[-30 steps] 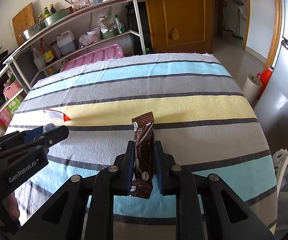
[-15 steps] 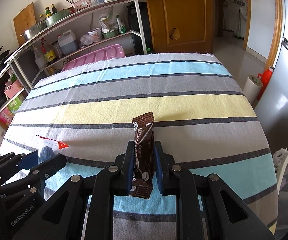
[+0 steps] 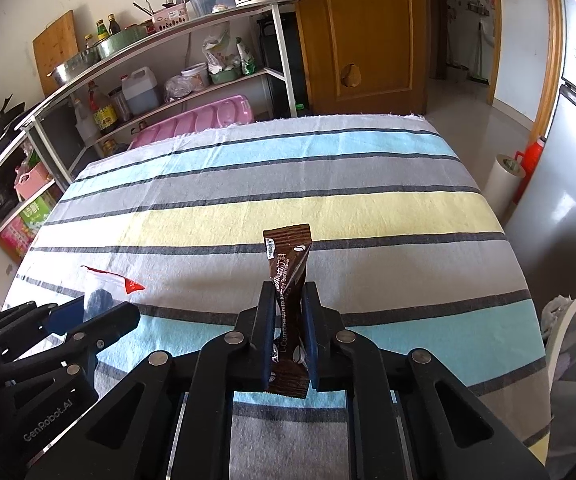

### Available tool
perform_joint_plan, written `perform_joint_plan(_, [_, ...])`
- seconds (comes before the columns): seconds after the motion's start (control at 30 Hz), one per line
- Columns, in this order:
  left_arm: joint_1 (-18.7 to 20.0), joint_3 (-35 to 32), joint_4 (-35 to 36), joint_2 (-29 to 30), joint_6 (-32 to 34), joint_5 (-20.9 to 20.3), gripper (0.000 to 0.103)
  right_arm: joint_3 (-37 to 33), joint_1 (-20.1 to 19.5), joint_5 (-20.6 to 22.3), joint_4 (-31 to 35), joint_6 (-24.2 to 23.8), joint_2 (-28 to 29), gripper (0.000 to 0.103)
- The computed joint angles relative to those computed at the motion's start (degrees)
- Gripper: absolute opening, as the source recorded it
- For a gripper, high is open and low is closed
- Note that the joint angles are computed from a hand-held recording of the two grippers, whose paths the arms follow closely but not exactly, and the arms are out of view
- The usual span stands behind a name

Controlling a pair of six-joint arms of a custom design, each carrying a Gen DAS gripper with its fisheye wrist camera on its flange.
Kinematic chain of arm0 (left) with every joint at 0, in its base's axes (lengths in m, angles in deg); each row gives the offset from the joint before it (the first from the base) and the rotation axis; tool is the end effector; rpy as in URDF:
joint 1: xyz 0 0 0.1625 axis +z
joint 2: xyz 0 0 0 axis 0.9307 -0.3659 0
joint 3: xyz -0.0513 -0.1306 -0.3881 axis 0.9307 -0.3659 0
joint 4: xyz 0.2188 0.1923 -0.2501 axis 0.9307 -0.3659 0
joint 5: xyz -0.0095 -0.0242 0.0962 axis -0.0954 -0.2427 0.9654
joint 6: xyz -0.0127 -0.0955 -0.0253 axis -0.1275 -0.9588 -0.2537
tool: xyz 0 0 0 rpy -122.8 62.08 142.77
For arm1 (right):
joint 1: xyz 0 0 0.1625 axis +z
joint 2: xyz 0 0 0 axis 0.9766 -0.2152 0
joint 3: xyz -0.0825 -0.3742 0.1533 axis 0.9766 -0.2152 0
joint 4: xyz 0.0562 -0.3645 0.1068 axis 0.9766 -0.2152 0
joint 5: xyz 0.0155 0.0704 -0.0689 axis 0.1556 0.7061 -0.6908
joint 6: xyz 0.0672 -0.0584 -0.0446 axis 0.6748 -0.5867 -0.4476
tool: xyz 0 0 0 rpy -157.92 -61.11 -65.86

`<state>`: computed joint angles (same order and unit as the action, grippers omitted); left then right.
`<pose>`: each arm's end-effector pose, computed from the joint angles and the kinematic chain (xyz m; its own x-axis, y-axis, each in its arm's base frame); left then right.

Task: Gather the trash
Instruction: 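Lift the cup and chocolate wrapper and turn both tools toward the bin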

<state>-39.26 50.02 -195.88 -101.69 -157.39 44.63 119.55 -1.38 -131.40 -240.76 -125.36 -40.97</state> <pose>-0.2720 -0.4023 -0.0823 -0.7054 -0.4484 -0.5489 0.1316 0.6781 -0.7231 0.0060 -0.5109 0.1677 -0.6282 -0.6605 0.4113 -0.7620 0.6290 -0.1537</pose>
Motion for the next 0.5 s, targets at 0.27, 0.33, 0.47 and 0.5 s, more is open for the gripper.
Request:
perform_joint_plan(0.27, [-2.06, -0.86, 5.6, -0.76, -3.87, 0.53, 0.03, 1.23, -1.38, 2.99, 2.56, -0.34, -3.92, 0.008])
perform_joint_plan(0.33, [-2.49, -0.56, 4.62, -0.84, -3.49, 0.36, 0.03, 1.55, -1.75, 3.43, 3.37, -0.54, -4.8, 0.008])
perform_joint_plan(0.47, [-3.71, -1.58, 6.64, -0.63, -4.04, 0.64, 0.03, 2.48, -2.4, 4.52, 4.17, -0.97, -6.75, 0.008])
perform_joint_plan(0.5, [-3.97, -1.85, 6.86, -0.59, -3.99, 0.72, 0.03, 2.6, -2.62, 4.86, 4.41, -1.14, -7.25, 0.008])
